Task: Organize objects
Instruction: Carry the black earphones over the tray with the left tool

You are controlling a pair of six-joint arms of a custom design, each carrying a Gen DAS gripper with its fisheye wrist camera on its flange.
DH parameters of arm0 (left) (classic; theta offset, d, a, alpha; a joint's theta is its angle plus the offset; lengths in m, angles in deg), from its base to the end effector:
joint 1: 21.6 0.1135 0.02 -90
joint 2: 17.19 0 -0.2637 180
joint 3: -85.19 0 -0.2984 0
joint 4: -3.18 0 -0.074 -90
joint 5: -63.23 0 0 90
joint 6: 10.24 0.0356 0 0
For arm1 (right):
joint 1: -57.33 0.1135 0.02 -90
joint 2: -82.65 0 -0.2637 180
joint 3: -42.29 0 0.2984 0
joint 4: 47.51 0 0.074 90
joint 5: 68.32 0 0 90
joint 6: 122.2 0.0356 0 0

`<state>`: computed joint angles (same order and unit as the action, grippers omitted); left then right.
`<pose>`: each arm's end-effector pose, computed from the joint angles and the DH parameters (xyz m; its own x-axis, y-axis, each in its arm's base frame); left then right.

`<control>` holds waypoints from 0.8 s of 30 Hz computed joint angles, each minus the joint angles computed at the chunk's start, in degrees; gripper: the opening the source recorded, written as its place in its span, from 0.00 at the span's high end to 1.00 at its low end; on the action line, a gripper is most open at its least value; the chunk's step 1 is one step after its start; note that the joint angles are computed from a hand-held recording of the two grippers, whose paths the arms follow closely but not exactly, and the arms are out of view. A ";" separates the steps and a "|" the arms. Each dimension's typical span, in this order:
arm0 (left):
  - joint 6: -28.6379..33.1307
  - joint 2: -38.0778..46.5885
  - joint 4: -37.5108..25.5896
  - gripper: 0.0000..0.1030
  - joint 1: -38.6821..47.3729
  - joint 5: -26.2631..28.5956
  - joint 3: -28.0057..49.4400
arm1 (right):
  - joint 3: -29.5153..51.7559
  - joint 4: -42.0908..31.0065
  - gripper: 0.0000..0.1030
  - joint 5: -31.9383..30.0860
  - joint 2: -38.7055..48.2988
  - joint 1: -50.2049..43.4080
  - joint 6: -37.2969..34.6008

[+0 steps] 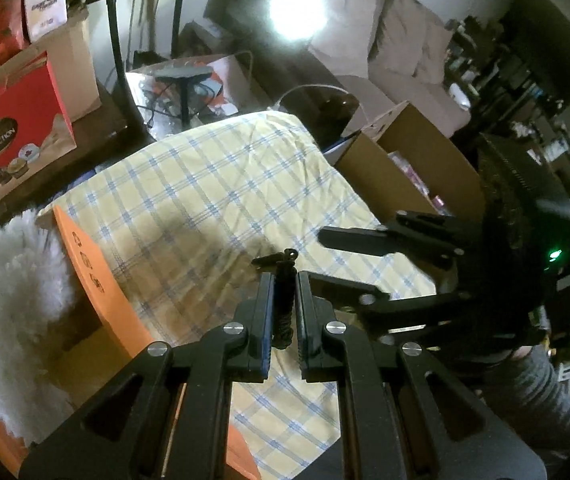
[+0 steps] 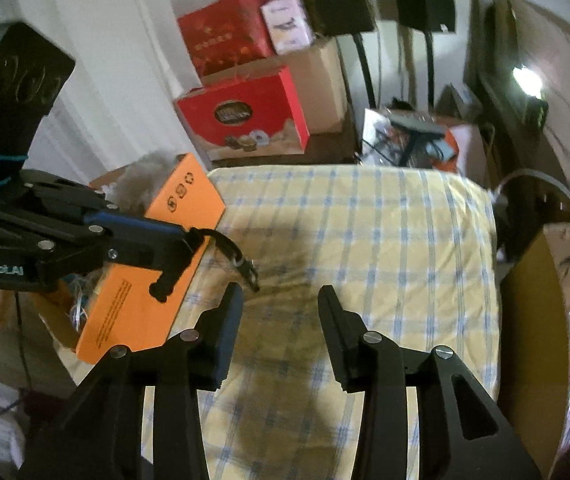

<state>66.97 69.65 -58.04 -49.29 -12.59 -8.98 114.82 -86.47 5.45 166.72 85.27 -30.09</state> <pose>0.3097 -0.1724 0.2755 -0.8862 0.2227 -0.4064 0.3645 0.8765 -0.3145 0.3080 0.1746 0.2326 -0.7036 -0.3331 -0.6277 -0.5814 0.7777 0.2389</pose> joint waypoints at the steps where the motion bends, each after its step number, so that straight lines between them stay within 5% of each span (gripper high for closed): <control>1: -0.01 -0.50 -0.17 0.91 -0.12 0.11 -0.11 | 0.22 0.25 0.60 0.62 0.23 0.65 -0.45; 13: -0.02 -8.87 -1.41 0.91 0.44 1.92 -3.68 | 1.74 3.25 0.62 0.67 3.13 4.08 -3.49; 18: -0.21 -13.40 -1.54 0.91 2.09 2.53 -6.46 | 3.47 2.45 0.82 -1.36 3.87 5.32 -2.12; 24: -0.01 -20.21 -2.24 0.91 4.13 2.50 -10.27 | 5.83 0.70 0.85 1.88 3.25 9.21 -1.03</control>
<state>66.95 49.44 -60.28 -45.15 -10.09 -19.25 120.65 -85.77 7.33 169.97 94.49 -31.12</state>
